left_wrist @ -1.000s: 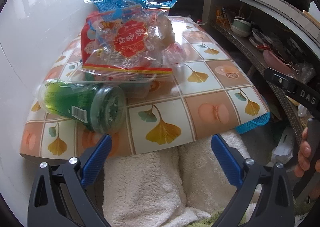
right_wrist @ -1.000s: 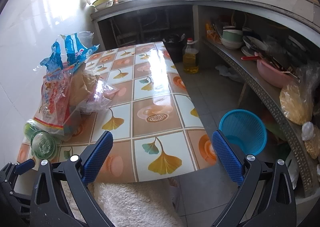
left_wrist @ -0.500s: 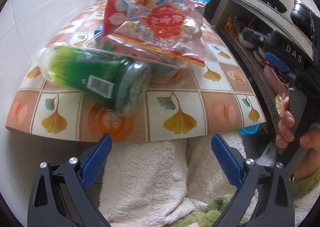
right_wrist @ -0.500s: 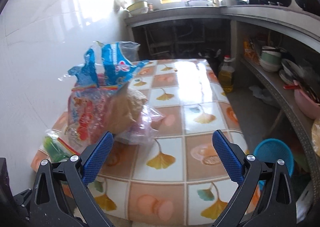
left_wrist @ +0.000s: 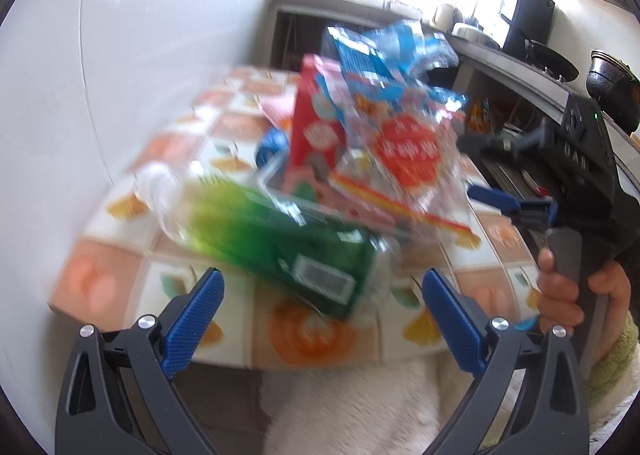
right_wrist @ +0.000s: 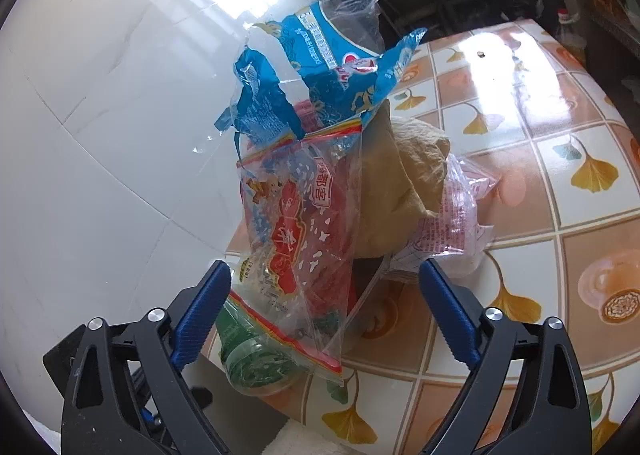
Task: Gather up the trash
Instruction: 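Reach the right gripper to the clear red-print bag and grasp it, then lift the clear bag with the right gripper while the left gripper grasps the blue wrapper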
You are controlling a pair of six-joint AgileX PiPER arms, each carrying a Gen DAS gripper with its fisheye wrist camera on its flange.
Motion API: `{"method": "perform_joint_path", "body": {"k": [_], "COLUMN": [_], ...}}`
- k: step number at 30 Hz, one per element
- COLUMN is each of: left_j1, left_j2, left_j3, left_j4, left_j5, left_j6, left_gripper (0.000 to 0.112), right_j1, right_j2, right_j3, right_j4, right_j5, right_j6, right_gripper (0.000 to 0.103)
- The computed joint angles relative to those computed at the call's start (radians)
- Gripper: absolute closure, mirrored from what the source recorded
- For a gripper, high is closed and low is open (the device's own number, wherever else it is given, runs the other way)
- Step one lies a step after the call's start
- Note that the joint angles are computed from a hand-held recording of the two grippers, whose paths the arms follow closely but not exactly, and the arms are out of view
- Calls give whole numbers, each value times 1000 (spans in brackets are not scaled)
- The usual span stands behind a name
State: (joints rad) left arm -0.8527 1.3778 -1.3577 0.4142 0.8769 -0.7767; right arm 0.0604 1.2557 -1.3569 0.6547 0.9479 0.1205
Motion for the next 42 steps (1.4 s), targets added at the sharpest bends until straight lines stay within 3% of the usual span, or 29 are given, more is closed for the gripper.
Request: {"method": "perform_joint_path", "body": {"k": [3,9,14,17,29,37,42], "left_j1": [7,51,51,66,73,73,104], "left_j2": [29,91,161,179,156,170,213], "left_j3": [-24,-67,-123,-140,-114,-189,-346], "left_j4": [84,40,-5,-57,-59,-38,-103], "left_j5": [-25,-110,-106,-97,-119,-72,-49], "left_j6": [4,99,156,193,169,165,291], "left_gripper": [15,28,39,45,47,47,45], "right_j1": [8,50,107,133,222,118,0], "right_j2": [20,68,82,76,-37,-150,-203], "right_j3": [-9,-45,-75,-100,-129,-61,-17], "right_j4": [-9,-72,-181,-240,-468,-408,-283], "right_j5": [9,12,25,45,80,99,122], "right_j6": [23,61,127,153,279,229,135], "right_gripper": [27,48,75,80,87,88,89]}}
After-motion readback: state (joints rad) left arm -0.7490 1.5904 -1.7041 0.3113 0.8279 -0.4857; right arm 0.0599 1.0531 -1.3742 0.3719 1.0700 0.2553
